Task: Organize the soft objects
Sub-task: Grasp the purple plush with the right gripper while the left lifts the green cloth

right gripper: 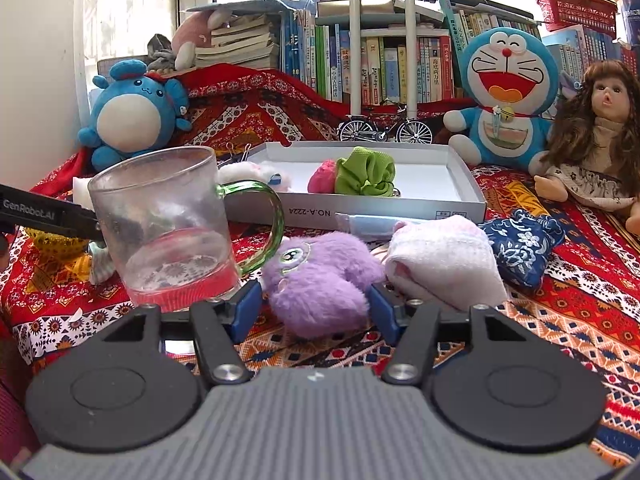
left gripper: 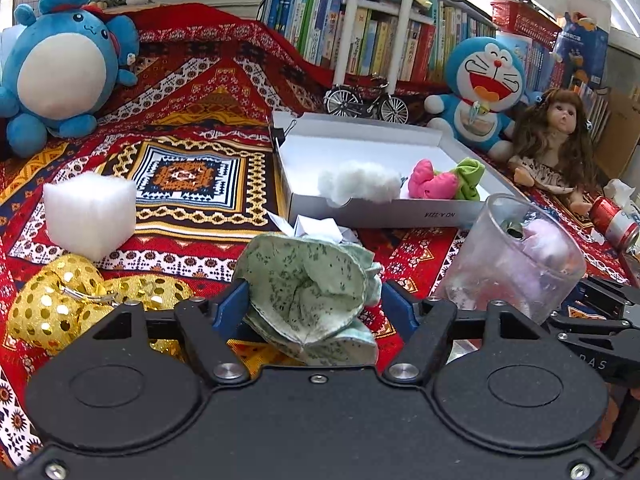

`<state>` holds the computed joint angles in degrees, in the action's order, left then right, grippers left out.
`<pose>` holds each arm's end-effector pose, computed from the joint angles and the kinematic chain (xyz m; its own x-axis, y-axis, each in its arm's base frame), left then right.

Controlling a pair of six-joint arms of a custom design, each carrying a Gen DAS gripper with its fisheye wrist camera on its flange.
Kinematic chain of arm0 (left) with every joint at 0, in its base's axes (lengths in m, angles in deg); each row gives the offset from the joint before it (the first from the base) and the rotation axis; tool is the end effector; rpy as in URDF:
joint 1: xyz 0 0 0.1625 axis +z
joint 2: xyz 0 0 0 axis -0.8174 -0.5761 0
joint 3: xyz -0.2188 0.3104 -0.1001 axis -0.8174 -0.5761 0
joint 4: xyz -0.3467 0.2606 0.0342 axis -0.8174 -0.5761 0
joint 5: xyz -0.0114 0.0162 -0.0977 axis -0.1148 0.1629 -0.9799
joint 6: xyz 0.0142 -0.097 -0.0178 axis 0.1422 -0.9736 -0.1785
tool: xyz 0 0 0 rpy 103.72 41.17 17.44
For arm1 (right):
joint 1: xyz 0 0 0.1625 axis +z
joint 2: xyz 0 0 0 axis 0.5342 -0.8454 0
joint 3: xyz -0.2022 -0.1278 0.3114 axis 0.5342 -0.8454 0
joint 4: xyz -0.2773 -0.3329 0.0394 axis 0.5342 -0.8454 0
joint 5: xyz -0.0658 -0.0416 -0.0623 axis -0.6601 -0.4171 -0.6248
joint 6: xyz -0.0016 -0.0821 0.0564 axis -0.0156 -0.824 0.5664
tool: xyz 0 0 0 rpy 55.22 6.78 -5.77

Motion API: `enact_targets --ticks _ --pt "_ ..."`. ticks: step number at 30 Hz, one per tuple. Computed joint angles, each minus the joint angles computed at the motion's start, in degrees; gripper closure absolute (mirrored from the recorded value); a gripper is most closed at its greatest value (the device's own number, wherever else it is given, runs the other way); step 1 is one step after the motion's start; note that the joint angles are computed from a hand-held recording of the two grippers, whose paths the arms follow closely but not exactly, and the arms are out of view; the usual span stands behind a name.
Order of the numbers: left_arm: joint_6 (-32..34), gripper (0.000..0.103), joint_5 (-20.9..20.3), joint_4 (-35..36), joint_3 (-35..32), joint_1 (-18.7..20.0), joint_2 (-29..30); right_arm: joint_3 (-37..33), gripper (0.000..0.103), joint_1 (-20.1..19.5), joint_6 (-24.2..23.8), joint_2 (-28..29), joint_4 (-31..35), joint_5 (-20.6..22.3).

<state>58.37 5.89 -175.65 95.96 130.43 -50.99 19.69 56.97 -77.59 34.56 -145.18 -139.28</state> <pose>-0.0085 -0.7832 0.1541 -0.8032 0.0334 -0.5948 0.4810 0.6254 -0.6144 0.1184 -0.7878 -0.0103 -0.7099 -0.3975 0.5814 -0.7019 0.4680 -0.5370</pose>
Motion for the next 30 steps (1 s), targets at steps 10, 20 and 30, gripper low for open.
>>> enact_targets --ticks 10,20,30 --pt "-2.35 0.063 0.13 2.26 -0.67 0.42 0.3 -0.53 0.043 -0.11 2.28 0.39 0.35 -0.37" --pt "-1.6 0.074 -0.02 0.24 1.03 -0.53 -0.96 1.06 0.051 0.57 2.46 -0.24 -2.49 -1.02" --pt "-0.35 0.074 -0.04 -2.25 1.56 -1.3 -1.64 2.99 0.053 1.15 1.09 -1.51 -6.05 0.04"
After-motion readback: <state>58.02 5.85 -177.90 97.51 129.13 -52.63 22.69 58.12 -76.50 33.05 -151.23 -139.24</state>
